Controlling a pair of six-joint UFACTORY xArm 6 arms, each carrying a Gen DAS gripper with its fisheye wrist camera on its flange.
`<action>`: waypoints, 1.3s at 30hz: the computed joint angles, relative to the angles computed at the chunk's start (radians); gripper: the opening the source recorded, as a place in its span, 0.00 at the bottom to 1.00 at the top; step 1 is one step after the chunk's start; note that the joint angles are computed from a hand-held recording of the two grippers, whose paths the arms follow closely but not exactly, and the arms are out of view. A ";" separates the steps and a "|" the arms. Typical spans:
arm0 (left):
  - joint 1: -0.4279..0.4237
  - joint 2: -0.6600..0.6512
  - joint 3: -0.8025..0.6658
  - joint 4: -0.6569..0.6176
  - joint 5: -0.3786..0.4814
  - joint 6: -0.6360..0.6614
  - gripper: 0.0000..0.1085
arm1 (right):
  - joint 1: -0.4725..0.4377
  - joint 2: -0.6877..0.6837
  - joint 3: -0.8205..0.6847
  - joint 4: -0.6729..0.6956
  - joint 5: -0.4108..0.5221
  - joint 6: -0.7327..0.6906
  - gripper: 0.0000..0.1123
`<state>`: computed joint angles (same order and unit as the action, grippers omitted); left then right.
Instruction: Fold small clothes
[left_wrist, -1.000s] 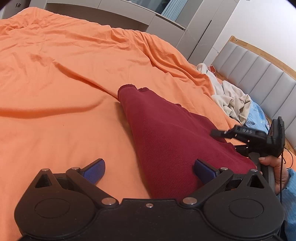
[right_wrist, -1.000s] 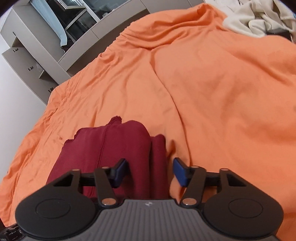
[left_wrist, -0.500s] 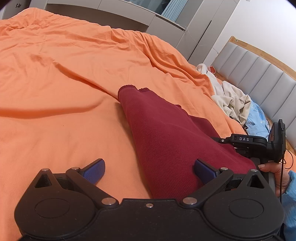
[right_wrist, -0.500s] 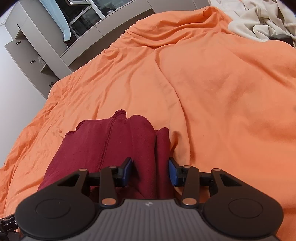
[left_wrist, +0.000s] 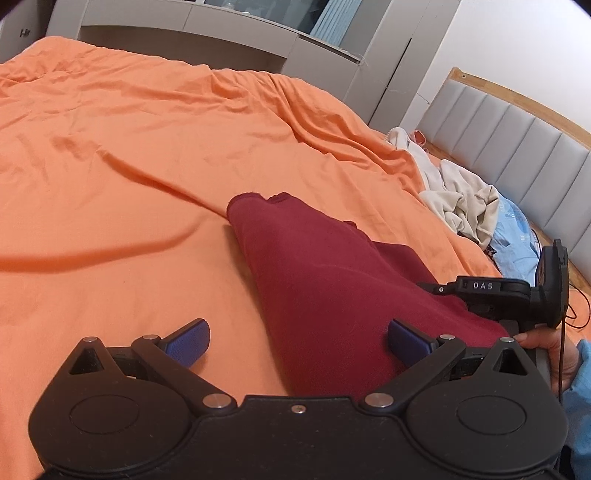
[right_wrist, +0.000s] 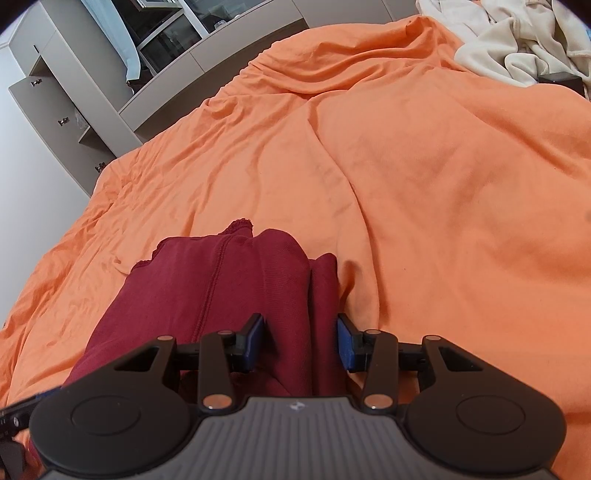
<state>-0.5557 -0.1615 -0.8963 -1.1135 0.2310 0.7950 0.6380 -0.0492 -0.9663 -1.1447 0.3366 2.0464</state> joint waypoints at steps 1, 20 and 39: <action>0.010 0.013 -0.020 0.015 0.023 -0.008 0.94 | 0.000 0.001 -0.001 -0.001 0.001 0.000 0.41; 0.142 0.218 -0.233 -0.087 0.389 -0.027 0.81 | 0.024 0.008 -0.015 -0.030 0.045 0.036 0.32; 0.110 0.154 -0.243 -0.095 0.351 0.065 0.35 | 0.221 0.028 -0.164 -0.469 0.341 0.131 0.15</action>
<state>-0.4457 -0.0078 -1.1398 -1.2083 0.5815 0.8598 0.8591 -0.0210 -1.1308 -1.6139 0.6772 2.1776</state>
